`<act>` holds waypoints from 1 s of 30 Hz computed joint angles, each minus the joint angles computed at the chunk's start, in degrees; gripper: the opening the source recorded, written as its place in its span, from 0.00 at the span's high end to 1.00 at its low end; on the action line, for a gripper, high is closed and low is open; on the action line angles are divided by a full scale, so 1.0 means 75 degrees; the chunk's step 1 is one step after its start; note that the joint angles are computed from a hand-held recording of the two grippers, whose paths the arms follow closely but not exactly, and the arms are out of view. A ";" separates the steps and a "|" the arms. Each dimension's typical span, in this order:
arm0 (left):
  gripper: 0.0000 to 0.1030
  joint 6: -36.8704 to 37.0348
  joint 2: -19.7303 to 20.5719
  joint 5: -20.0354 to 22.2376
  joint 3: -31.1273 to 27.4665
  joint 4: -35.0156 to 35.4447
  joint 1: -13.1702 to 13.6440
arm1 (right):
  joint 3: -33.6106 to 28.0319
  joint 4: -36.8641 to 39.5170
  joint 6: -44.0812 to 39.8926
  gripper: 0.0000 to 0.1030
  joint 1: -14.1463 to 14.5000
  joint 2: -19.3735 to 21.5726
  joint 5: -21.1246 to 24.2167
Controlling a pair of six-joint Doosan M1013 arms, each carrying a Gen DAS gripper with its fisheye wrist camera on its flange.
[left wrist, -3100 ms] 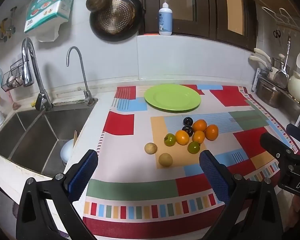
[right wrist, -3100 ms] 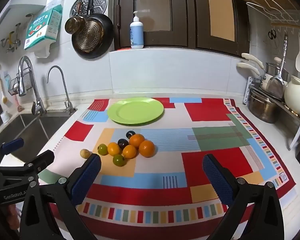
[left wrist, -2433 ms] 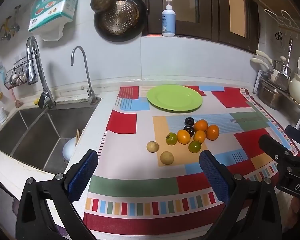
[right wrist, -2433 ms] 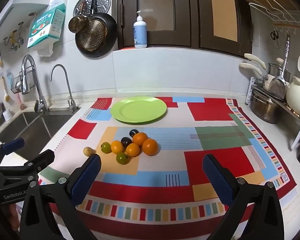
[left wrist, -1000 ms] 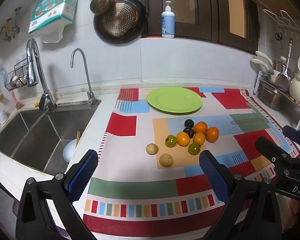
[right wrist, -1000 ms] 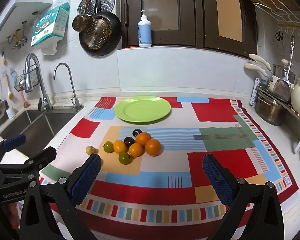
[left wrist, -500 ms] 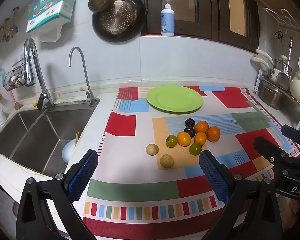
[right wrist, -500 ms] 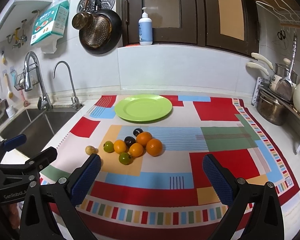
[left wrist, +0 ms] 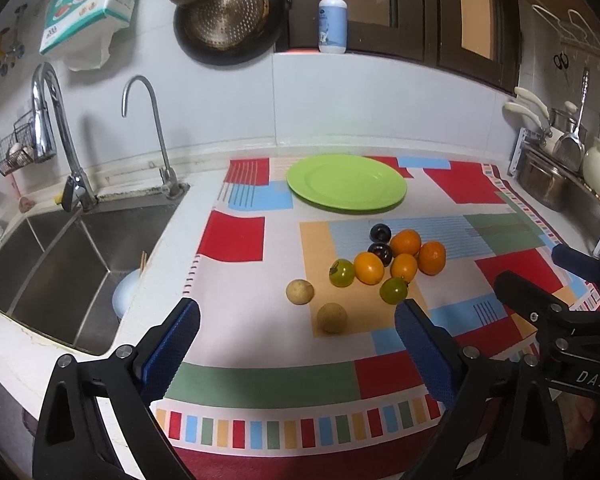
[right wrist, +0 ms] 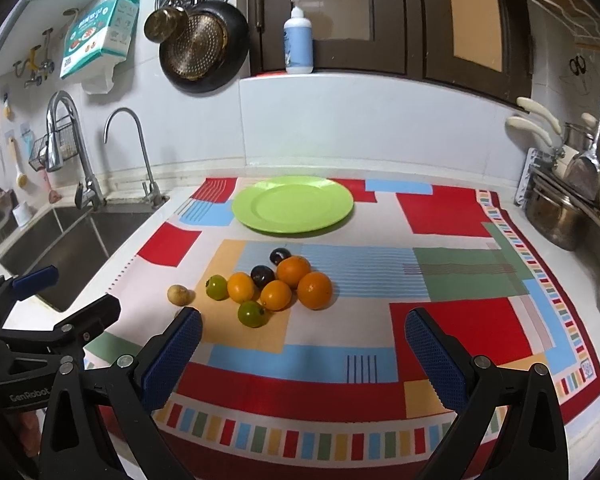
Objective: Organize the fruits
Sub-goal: 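Grasp a small brown fruit with the left tool while the right tool grasps a green tomato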
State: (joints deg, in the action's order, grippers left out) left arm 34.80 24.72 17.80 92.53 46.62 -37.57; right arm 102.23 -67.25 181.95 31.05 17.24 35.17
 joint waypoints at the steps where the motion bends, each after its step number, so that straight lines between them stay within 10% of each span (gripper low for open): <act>1: 0.05 0.0177 0.0030 0.0017 -0.0027 -0.0186 0.0009 | -0.0020 0.0116 -0.0145 0.01 -0.0033 0.0025 -0.0081; 16: 0.31 0.2828 0.0557 -0.0039 -0.0402 -0.2040 0.0109 | -0.0522 0.3651 -0.4171 0.32 -0.0641 0.0645 -0.1326; 30: 0.55 0.7151 0.1095 0.0552 -0.1076 -0.6470 0.0385 | -0.1037 0.5622 -0.6465 0.55 -0.0878 0.1181 -0.1521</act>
